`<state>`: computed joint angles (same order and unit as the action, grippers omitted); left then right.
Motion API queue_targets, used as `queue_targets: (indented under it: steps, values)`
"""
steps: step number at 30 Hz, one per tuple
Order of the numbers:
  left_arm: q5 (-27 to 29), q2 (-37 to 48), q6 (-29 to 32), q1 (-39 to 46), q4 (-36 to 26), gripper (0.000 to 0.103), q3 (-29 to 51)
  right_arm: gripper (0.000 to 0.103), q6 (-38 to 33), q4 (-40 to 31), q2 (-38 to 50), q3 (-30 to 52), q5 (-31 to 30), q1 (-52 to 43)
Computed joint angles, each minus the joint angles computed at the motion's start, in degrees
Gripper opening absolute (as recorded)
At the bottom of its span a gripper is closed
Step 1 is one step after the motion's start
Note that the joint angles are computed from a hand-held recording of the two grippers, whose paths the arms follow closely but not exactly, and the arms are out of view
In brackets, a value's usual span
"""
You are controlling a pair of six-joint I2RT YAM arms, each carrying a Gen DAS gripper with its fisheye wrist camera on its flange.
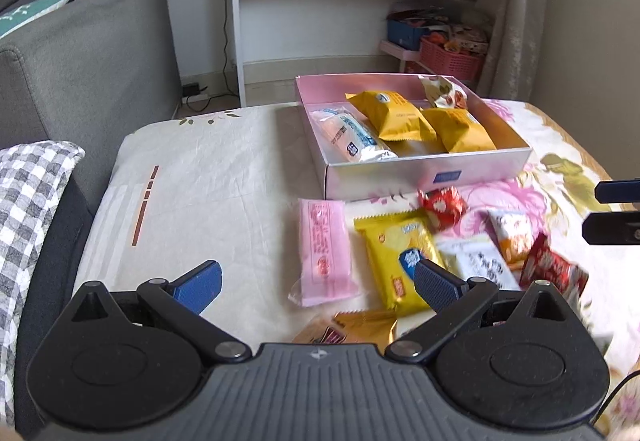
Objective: Organize snacks
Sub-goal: 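Grasp a square biscuit pack with the left tool while the right grasps a pecan packet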
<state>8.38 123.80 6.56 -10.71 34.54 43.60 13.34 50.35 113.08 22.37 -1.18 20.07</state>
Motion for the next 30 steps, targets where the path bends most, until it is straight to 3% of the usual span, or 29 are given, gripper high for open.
queue_targets:
  steps: [8,15,25,30]
  values:
    - [10.5,4.5,7.7,5.2,6.1,0.102,-3.2,0.097,-6.0,17.2,9.9,-7.5,-0.1,3.9]
    - [14.5,8.4,12.5,8.0,3.7,0.094,-1.1,0.097,-9.2,32.7,22.9,-10.3,-1.4,6.6]
    - [16.9,10.3,12.0,9.3,3.3,0.086,1.3,0.097,-9.7,30.9,26.3,-8.5,-3.2,7.4]
    - [18.1,9.9,12.4,9.6,2.4,0.076,1.4,0.097,-8.2,30.1,26.7,-7.8,-4.2,6.5]
